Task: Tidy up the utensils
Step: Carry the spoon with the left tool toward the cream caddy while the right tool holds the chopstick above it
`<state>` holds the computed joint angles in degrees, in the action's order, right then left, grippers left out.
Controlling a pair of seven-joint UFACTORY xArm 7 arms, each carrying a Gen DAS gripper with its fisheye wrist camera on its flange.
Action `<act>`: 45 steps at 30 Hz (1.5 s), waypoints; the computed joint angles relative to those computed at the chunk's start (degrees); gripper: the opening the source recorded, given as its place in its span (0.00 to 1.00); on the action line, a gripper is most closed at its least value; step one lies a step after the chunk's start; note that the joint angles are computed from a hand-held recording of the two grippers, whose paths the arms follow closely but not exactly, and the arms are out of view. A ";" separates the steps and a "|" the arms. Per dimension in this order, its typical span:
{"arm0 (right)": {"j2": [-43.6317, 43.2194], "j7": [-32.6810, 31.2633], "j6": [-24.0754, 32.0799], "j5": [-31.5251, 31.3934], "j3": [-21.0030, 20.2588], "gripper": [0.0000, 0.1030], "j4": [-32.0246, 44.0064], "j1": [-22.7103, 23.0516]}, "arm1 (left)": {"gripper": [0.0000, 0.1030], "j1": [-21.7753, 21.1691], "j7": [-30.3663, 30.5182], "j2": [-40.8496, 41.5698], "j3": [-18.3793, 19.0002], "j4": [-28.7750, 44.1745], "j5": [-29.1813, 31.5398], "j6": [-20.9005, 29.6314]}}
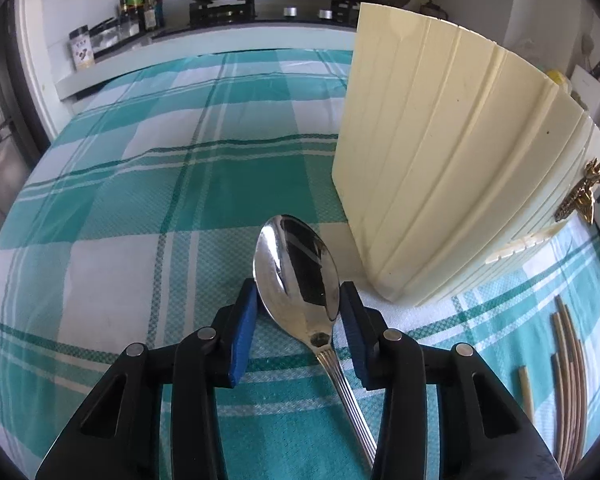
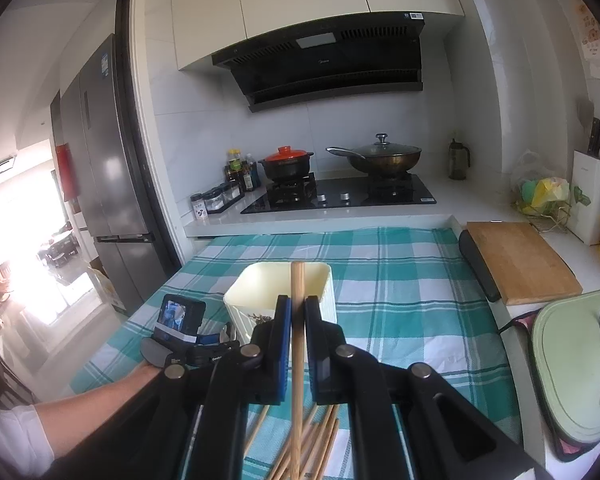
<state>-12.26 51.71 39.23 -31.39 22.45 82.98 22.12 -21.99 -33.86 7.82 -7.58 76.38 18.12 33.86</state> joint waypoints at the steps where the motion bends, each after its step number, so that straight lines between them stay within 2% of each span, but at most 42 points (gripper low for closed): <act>1: 0.05 0.10 -0.25 0.08 -0.04 0.07 -0.07 0.02 | 0.40 0.19 0.10 -0.56 -0.02 -0.72 -0.67 -0.59; 6: 0.43 0.04 -0.75 0.16 -0.07 0.07 0.09 0.25 | 0.40 1.25 0.04 -5.34 -0.44 -5.89 -2.84 -4.79; 16: 1.54 0.66 -0.86 -1.65 0.33 0.07 0.78 1.08 | 0.38 5.15 -4.10 -20.40 -4.61 -14.84 1.47 -11.00; 17: 1.70 0.77 -0.94 -1.80 0.36 0.07 0.85 1.26 | 0.06 5.98 -4.31 -21.92 -5.52 -15.45 1.95 -11.30; 19: 2.12 1.03 -0.88 -2.22 0.51 0.07 1.16 1.68 | 0.06 4.57 -0.76 -23.47 -4.53 -15.95 -2.19 -11.73; 22: 2.63 1.26 -0.67 -2.54 0.50 0.07 1.56 2.46 | 0.03 6.66 -1.26 -25.23 -6.86 -16.79 -0.92 -12.98; 27: 2.59 1.61 0.21 -3.19 0.56 0.07 1.85 3.52 | 0.03 5.63 3.03 -25.65 -5.43 -17.68 -6.23 -10.82; 28: 2.40 1.71 0.38 -3.29 0.55 0.07 1.75 3.63 | 0.04 5.06 4.23 -25.87 -4.63 -17.92 -8.20 -9.77; 29: 2.14 1.79 0.62 -3.36 0.56 0.07 1.63 3.68 | 0.10 5.17 4.51 -25.75 -4.18 -17.99 -9.58 -8.55; 30: 1.97 1.87 0.90 -3.43 0.65 0.07 1.61 3.71 | 0.34 5.30 4.95 -25.39 -3.85 -17.80 -10.63 -7.26; 31: 1.78 1.84 1.08 -3.36 0.65 0.07 1.45 3.71 | 0.51 5.61 4.97 -25.01 -3.82 -17.58 -11.20 -5.80; 32: 1.66 1.80 1.27 -3.25 0.66 0.07 1.34 3.68 | 0.74 6.14 4.46 -24.16 -4.09 -17.18 -11.16 -4.34; 33: 1.68 1.73 1.42 -3.12 0.68 0.07 1.31 3.65 | 0.77 6.86 3.14 -23.50 -4.82 -16.95 -10.12 -3.46; 35: 2.07 1.37 1.44 -2.76 0.60 0.07 1.40 3.65 | 0.78 7.32 1.51 -20.34 -6.02 -14.75 -8.07 -1.38; 37: 2.66 1.06 1.22 -2.40 0.46 0.07 1.56 3.83 | 0.79 7.78 -3.58 -16.77 -7.57 -11.99 -3.27 0.62; 39: 3.30 0.88 0.75 -2.19 0.26 0.07 1.68 4.15 | 0.79 7.24 -10.29 -10.54 -8.70 -6.54 3.67 5.36; 41: 3.82 0.85 0.36 -1.99 0.02 0.07 1.76 4.53 | 0.79 5.19 -14.01 -4.56 -8.41 -0.86 8.31 11.53; 42: 3.97 0.87 0.14 -1.87 -0.13 0.07 1.71 4.72 | 0.80 2.35 -14.81 -1.57 -6.27 1.87 9.67 14.78; 43: 4.03 0.96 0.03 -1.88 -0.26 0.07 1.63 4.87 | 0.82 1.91 -16.01 -0.25 -6.10 2.81 10.76 15.63; 44: 3.91 1.04 -0.06 -1.84 -0.43 0.07 1.40 4.97 | 0.72 2.26 -18.83 -0.48 -6.16 2.05 12.36 14.08; 45: 3.58 1.17 -0.23 -1.76 -0.62 0.07 0.96 5.00 | 0.52 2.00 -19.32 -0.94 -5.24 1.27 11.56 12.15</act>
